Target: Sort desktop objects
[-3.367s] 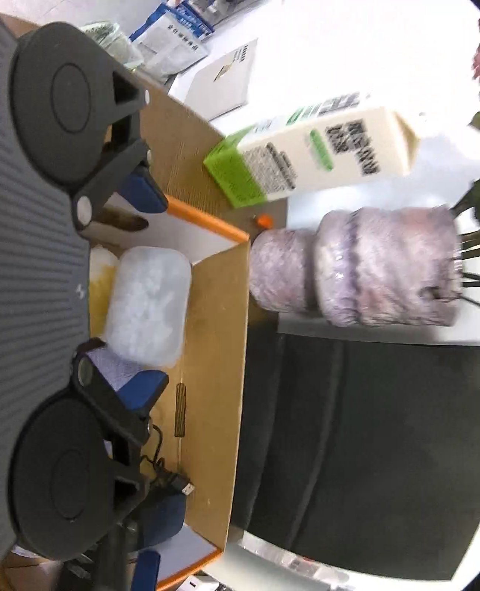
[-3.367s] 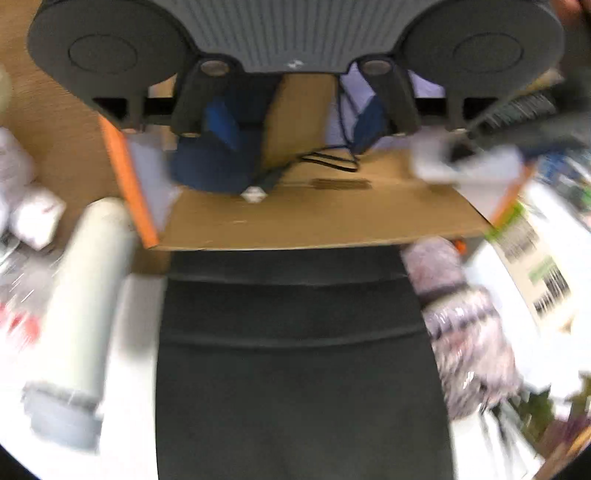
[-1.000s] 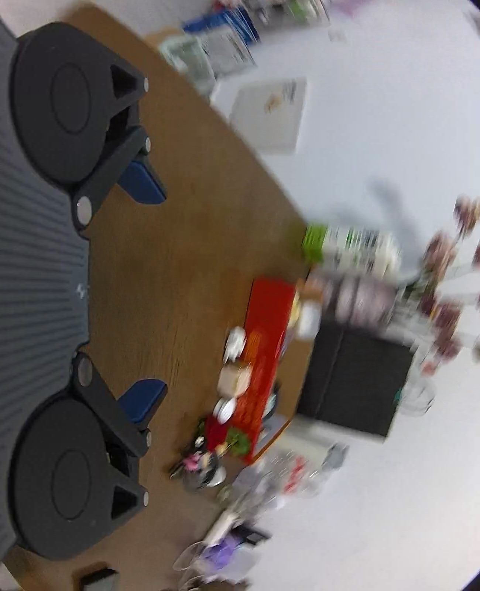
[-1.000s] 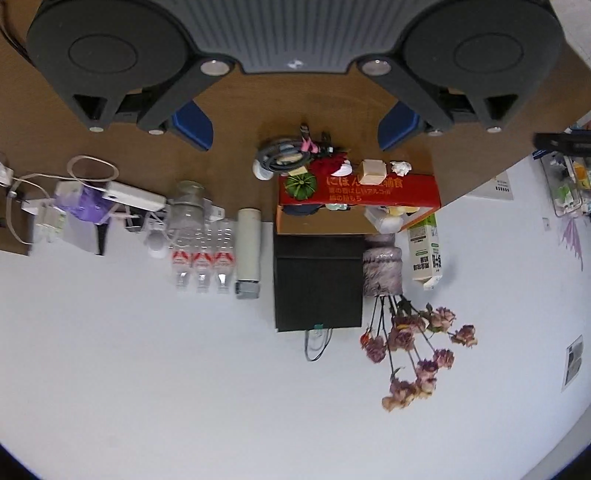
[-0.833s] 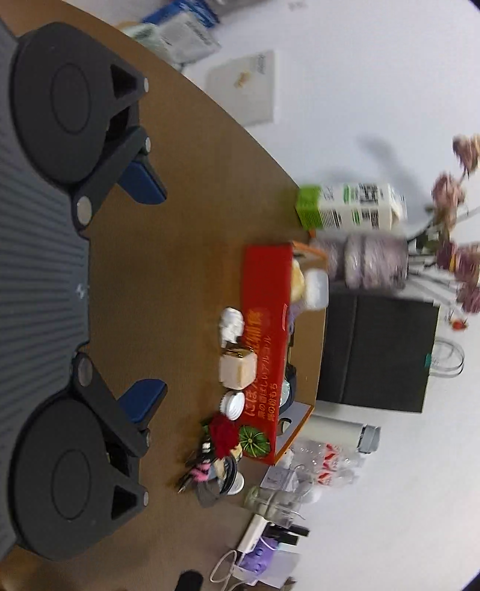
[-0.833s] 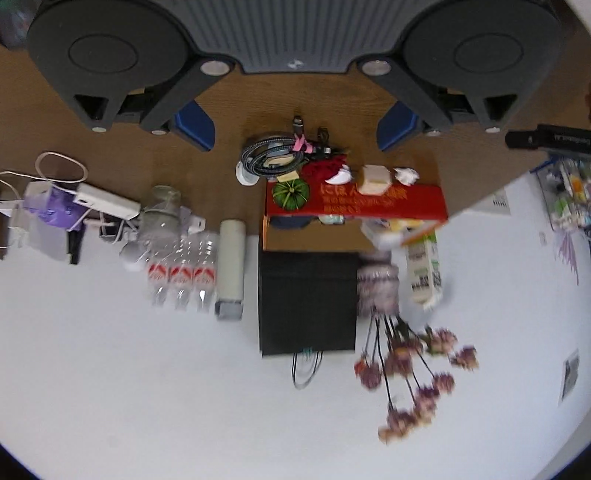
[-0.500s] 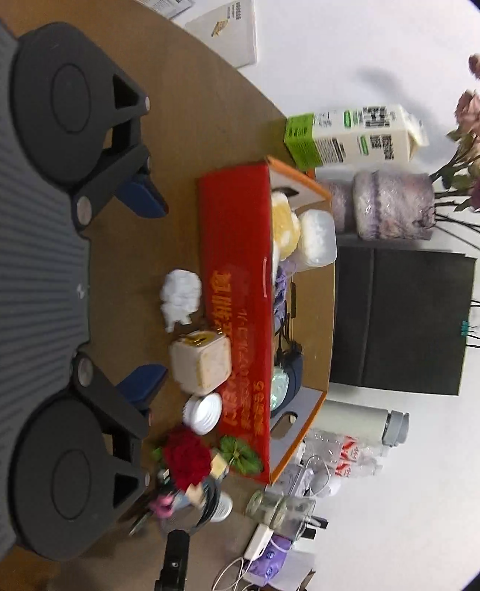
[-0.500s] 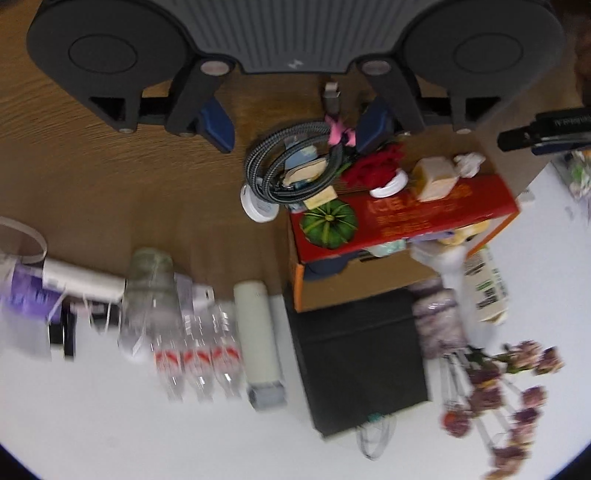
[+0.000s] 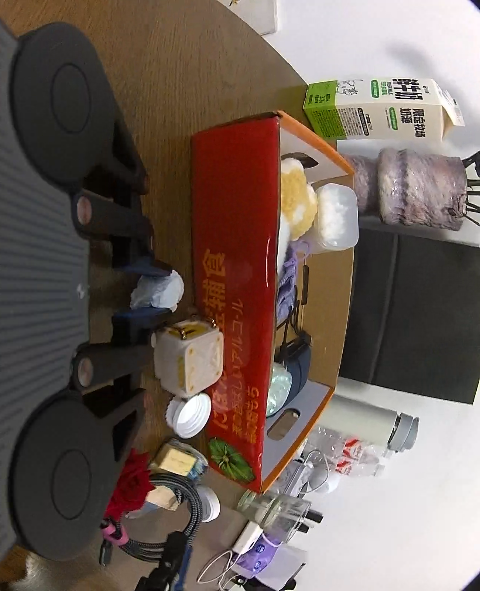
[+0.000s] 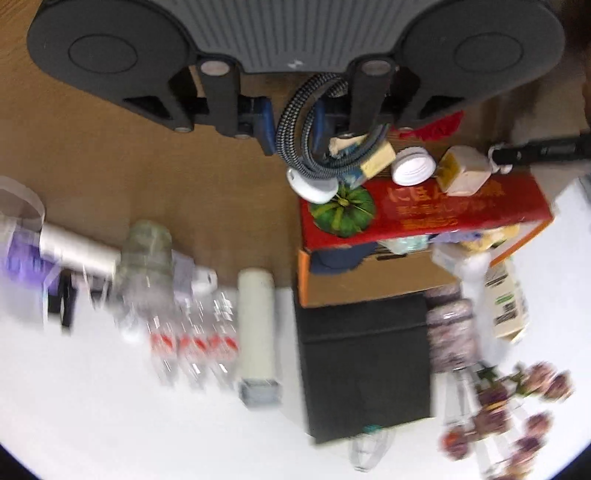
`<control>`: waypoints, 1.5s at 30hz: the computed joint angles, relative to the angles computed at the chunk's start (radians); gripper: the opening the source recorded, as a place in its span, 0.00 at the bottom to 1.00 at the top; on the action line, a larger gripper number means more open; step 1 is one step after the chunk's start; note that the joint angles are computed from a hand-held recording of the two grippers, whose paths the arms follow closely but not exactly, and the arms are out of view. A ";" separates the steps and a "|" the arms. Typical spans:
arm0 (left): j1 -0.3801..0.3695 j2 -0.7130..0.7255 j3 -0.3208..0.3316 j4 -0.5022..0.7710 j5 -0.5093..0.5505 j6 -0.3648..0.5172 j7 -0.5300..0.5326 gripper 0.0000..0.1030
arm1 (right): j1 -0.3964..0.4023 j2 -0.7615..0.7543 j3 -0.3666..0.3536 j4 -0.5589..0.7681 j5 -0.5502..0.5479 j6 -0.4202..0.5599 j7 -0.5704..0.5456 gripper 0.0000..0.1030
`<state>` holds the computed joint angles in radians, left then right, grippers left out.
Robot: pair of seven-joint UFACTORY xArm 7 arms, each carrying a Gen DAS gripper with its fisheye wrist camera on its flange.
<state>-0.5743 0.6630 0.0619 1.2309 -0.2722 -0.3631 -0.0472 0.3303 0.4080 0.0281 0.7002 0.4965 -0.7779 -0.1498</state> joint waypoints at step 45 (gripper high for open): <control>-0.018 -0.208 -0.230 -0.380 0.173 -0.224 0.028 0.57 | 0.247 -0.223 0.180 -0.425 -0.008 -0.081 -0.233 0.06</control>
